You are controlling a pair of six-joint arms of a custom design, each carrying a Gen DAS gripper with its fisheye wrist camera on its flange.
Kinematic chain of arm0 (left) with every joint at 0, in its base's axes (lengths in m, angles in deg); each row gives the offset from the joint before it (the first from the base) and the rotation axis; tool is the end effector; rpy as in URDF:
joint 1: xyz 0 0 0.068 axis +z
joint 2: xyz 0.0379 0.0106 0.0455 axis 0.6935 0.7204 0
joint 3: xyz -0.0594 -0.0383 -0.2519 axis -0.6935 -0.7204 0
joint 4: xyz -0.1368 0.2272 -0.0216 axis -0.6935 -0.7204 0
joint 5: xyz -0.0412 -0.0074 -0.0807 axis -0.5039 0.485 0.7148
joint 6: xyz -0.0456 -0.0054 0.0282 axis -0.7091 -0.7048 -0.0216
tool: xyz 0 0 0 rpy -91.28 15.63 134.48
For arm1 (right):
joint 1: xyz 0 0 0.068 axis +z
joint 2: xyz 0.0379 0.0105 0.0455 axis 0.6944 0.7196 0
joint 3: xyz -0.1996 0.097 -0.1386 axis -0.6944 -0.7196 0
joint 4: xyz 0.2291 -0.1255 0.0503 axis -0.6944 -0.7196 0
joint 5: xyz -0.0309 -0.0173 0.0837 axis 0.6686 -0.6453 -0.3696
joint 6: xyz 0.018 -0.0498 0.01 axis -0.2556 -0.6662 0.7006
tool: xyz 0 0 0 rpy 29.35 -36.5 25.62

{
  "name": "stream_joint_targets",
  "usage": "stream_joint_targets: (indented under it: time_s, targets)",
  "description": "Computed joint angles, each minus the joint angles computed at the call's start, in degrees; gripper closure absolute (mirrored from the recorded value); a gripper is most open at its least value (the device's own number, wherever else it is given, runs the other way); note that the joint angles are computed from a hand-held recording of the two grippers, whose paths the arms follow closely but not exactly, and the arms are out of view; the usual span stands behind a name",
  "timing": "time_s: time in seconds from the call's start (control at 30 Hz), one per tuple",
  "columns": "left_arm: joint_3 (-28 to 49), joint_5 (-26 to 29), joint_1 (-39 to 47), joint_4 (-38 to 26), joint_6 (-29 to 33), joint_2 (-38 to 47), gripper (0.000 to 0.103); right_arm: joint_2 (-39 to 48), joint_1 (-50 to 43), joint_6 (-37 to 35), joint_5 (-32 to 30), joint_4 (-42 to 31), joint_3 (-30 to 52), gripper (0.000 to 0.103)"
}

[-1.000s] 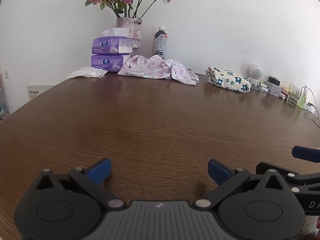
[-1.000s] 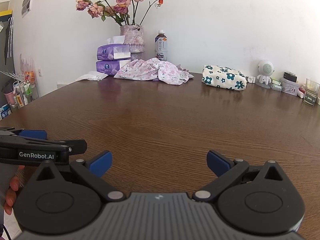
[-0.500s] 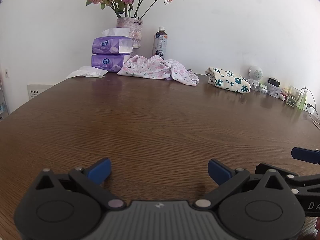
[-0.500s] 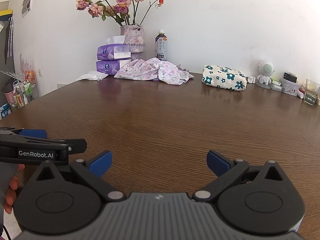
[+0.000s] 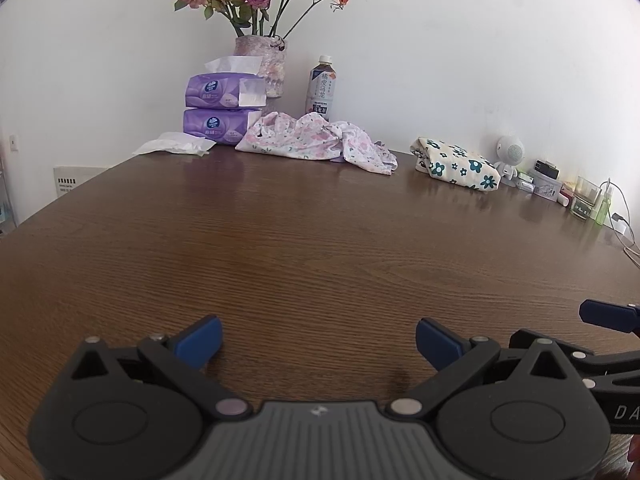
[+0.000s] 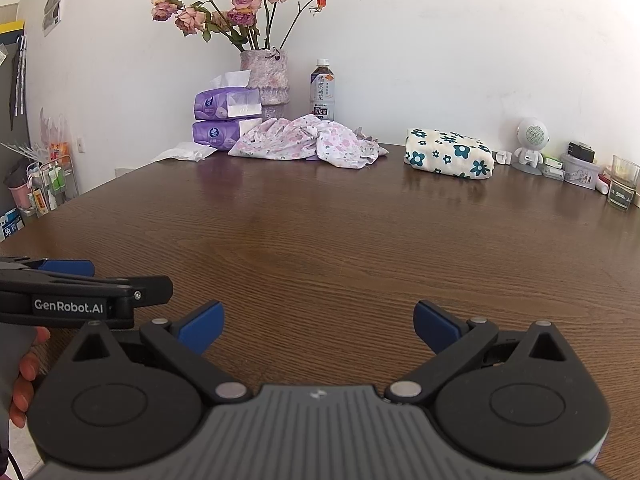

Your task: Fold clothes

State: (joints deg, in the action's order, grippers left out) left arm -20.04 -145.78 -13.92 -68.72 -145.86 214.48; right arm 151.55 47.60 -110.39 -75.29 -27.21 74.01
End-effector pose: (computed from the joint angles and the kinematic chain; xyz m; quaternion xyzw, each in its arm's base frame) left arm 0.2172 -0.2889 0.0246 -0.2473 0.8379 0.0738 0.4810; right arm 0.3242 0.0405 0.0392 -0.3235 0.8006 0.1877 0.4681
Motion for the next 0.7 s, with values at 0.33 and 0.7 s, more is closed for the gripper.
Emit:
stream_joint_targets:
  time_s: [0.33,0.7]
  targets:
    - [0.01,-0.13,-0.12,0.06,-0.17,-0.11,0.0,-1.51,1.23,1.39,1.51,-0.63,-0.48,0.0]
    - [-0.03,-0.4,-0.35,0.04,-0.48,-0.39,0.0,-1.17,1.36,1.29,1.74,-0.62,-0.34,0.0]
